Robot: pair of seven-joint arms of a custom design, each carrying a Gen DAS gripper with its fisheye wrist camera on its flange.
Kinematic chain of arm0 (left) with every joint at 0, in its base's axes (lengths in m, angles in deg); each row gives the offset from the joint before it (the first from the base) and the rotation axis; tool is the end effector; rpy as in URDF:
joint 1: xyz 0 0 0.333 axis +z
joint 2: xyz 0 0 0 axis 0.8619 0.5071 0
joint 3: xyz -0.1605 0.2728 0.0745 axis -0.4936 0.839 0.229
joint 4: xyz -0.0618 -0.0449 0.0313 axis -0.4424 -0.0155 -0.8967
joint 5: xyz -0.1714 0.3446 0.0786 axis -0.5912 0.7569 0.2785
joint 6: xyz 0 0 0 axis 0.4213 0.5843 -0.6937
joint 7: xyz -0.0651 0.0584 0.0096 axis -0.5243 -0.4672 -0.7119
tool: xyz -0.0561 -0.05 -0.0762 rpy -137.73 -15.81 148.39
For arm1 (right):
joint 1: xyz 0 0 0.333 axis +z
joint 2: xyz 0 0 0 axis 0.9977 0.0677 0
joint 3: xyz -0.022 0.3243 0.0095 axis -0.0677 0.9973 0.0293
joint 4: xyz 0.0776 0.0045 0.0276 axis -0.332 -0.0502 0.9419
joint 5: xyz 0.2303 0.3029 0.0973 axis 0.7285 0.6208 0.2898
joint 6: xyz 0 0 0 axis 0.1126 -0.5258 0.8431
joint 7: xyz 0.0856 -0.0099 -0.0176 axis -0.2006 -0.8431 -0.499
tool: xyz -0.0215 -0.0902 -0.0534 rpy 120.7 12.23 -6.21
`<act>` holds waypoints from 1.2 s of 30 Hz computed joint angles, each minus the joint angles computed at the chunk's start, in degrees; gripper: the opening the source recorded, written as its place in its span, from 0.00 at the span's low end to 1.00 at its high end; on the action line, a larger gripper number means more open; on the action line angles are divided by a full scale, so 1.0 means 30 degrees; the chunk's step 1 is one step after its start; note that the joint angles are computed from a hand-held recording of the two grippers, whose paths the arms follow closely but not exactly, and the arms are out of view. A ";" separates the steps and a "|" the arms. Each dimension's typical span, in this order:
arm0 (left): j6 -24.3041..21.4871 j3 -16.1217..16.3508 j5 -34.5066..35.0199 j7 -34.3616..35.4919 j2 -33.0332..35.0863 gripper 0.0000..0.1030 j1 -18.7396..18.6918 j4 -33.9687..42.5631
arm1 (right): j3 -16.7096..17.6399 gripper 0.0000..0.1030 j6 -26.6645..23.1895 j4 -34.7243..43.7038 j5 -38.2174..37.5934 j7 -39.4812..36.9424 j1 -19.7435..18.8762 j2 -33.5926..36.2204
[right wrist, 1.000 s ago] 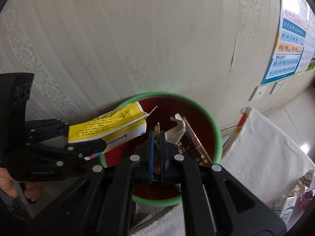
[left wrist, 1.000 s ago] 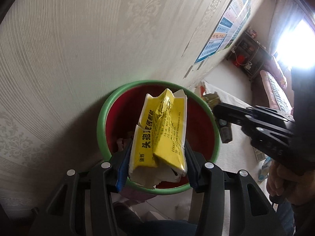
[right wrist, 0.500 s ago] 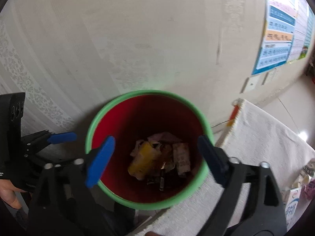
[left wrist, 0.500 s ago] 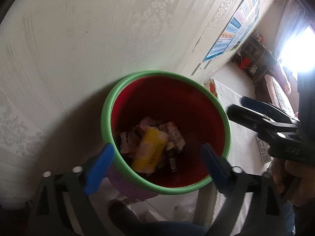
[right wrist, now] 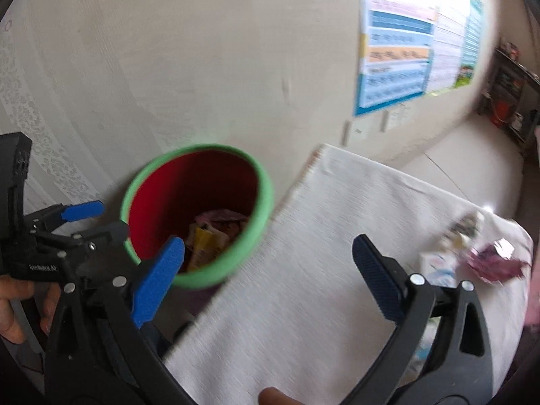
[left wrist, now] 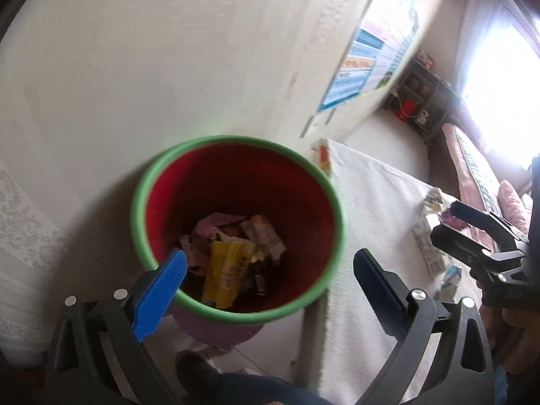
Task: Collect trash
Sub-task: 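Move both tools back over the table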
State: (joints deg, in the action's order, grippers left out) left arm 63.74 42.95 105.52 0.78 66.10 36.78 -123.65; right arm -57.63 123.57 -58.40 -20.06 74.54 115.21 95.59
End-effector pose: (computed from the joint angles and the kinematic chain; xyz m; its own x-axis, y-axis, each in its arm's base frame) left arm 0.3471 -0.3783 0.4610 0.3833 -0.8895 0.2486 -0.6851 -0.4543 -0.5694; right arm 0.4817 0.4063 0.4936 0.7040 -0.6990 -0.1255 -0.5964 -0.4859 -0.6390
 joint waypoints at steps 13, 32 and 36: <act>-0.0380 0.0413 0.1342 0.0369 0.3990 0.92 -0.1902 0.4318 | -0.1716 0.95 0.1233 -0.5388 -0.1548 0.1924 -0.1330 -0.4705; -0.2582 0.2310 -0.0064 0.5075 0.9136 0.92 -0.5418 1.1224 | -0.2544 0.95 0.5397 -1.0757 -0.9510 0.6365 -0.5809 -0.5950; -0.3046 0.2660 -0.0419 0.5962 0.9976 0.92 -0.5938 1.2525 | -0.2760 0.95 0.5877 -1.0383 -0.9507 0.6198 -0.6090 -0.5129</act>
